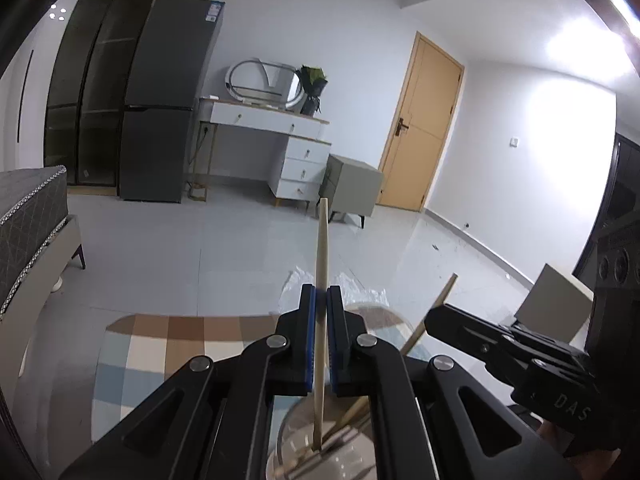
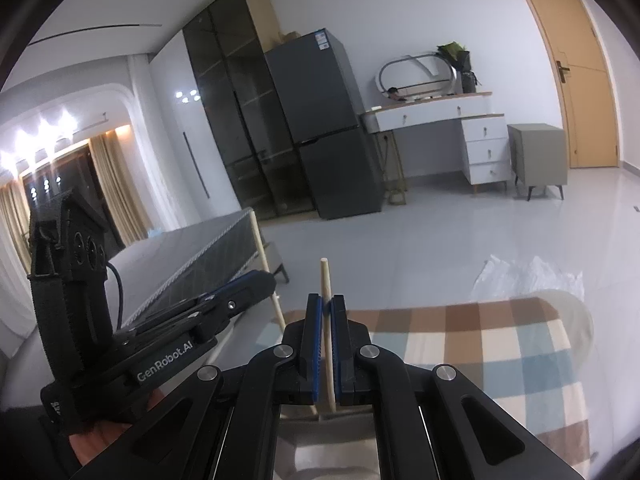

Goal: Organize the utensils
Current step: 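Carry both chopsticks over the grey holder and open both grippers to drop them, then withdraw both open grippers from the holder back to the chopstick pile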

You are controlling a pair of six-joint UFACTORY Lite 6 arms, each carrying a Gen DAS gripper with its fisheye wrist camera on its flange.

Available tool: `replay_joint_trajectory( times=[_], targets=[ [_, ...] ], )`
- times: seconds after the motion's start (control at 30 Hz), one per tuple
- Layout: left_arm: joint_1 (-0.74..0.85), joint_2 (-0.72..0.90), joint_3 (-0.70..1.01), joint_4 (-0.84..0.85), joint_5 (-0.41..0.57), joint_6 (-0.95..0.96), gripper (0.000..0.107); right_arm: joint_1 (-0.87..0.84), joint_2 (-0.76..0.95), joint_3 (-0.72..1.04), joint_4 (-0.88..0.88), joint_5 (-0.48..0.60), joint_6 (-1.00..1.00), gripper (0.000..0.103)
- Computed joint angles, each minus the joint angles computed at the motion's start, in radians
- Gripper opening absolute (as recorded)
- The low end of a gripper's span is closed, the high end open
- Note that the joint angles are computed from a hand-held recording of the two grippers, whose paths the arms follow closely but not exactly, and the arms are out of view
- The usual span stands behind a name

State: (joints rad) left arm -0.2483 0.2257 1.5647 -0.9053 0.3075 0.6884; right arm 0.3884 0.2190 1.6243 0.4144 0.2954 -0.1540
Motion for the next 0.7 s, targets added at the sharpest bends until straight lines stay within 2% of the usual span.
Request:
replay_joint_trajectory(
  times=[0.2, 0.27, 0.3, 0.37, 0.4, 0.47, 0.57, 0.63, 0.7],
  targets=[
    [0.025, -0.01, 0.029, 0.102, 0.164, -0.108, 0.001, 0.005, 0.003, -0.015, -0.058, 0.045, 0.055, 0.009],
    [0.031, -0.005, 0.072, 0.213, 0.231, -0.247, 0.005, -0.001, -0.027, -0.048, -0.075, 0.061, 0.077, 0.027],
    [0.037, -0.004, 0.092, 0.245, 0.271, -0.298, 0.008, -0.004, -0.049, -0.073, -0.069, 0.061, 0.078, 0.03],
    [0.033, -0.033, 0.091, 0.321, 0.316, -0.389, 0.033, -0.006, -0.119, -0.147, -0.07, 0.051, 0.091, 0.03],
    [0.025, -0.053, 0.078, 0.358, 0.318, -0.425, 0.041, -0.003, -0.161, -0.188, -0.107, 0.047, 0.126, 0.03],
    [0.004, -0.123, 0.026, 0.451, 0.303, -0.51, 0.064, 0.003, -0.248, -0.267, -0.18, 0.049, 0.197, 0.04],
    [-0.033, -0.255, -0.088, 0.6, 0.28, -0.66, 0.076, 0.016, -0.385, -0.389, -0.317, 0.054, 0.348, 0.058],
    [-0.062, -0.32, -0.144, 0.698, 0.289, -0.769, 0.079, 0.021, -0.464, -0.46, -0.359, 0.069, 0.407, 0.059],
    [-0.111, -0.384, -0.205, 0.809, 0.291, -0.88, 0.081, 0.026, -0.531, -0.521, -0.38, 0.089, 0.437, 0.065]
  ],
)
